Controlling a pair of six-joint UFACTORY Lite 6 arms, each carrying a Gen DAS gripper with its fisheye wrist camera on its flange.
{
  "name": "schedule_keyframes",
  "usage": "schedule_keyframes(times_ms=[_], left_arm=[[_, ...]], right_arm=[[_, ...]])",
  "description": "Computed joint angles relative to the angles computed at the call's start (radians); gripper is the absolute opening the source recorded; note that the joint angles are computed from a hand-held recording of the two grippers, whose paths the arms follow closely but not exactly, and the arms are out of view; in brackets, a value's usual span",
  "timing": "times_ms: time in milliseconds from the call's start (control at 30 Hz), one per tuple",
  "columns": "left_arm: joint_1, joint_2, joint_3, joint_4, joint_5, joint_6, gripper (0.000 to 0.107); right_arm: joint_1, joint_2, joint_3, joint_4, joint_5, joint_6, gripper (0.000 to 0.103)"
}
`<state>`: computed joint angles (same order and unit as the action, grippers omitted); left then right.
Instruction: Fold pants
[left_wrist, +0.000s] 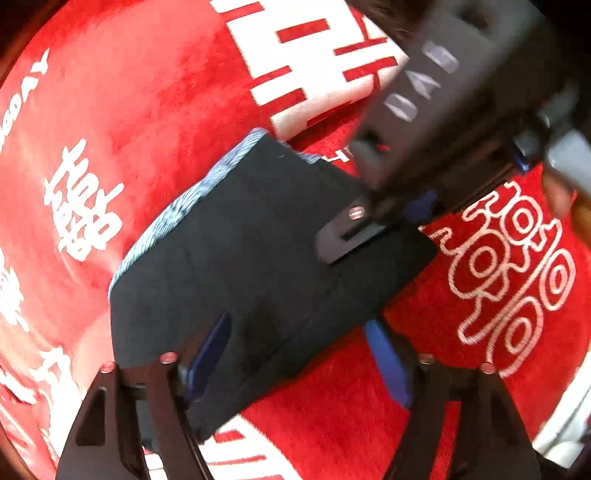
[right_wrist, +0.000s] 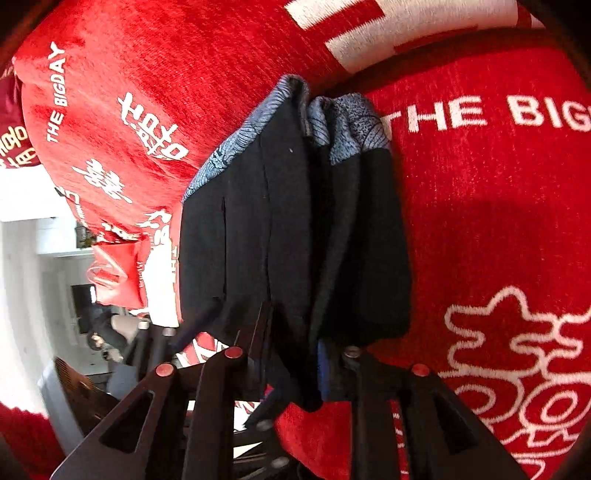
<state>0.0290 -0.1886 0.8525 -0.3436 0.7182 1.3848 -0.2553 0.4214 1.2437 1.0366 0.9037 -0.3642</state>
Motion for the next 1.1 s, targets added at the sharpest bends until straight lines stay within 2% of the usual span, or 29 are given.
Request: schedule_keyframes(times_ms=[100,133,267,333,467,533,567,633,733,767,1100], left_arm=[[0.075,0.110,0.172,0.045,0.101,-0.092,0.078],[0.089,0.148,0.214,0.059,0.107,-0.115,0.078],[0.141,0.382,0.476,0.150,0.140,-0.307,0.078],[0.163,0.473,0.577,0.205,0.161,-0.412,0.078],[0.177,0.655,0.745,0.313,0.221,-0.592,0.078],[0.183,0.680,0.748,0.318,0.222,-0.628,0.086],[0.181,0.664,0.715,0.342,0.178,-0.657,0.094],[0.188,0.654,0.695,0.340,0.170,-0.660,0.096],[0.196,0.647,0.672,0.343,0.171,-0.666,0.097],[0.193,0.658,0.681,0.350,0.161,-0.670,0.102],[0.191,0.719,0.732,0.363,0.147,-0.716,0.102]], right_arm=[[0.055,-0.020,0.047,-0.210,-0.028,0.180,0.035],[0.063,-0.033,0.055,-0.280,-0.029,0.232,0.039],[0.127,-0.091,0.107,-0.551,-0.022,0.475,0.040],[0.149,-0.124,0.114,-0.622,-0.032,0.535,0.039],[0.202,-0.103,0.166,-0.626,-0.059,0.526,0.034],[0.239,-0.042,0.220,-0.638,-0.055,0.536,0.034],[0.263,-0.015,0.233,-0.673,-0.058,0.557,0.037],[0.283,0.002,0.208,-0.725,-0.063,0.563,0.036],[0.270,-0.017,0.138,-0.678,-0.095,0.547,0.037],[0.269,-0.019,0.137,-0.676,-0.092,0.541,0.037],[0.290,-0.013,0.160,-0.703,-0.060,0.519,0.037]])
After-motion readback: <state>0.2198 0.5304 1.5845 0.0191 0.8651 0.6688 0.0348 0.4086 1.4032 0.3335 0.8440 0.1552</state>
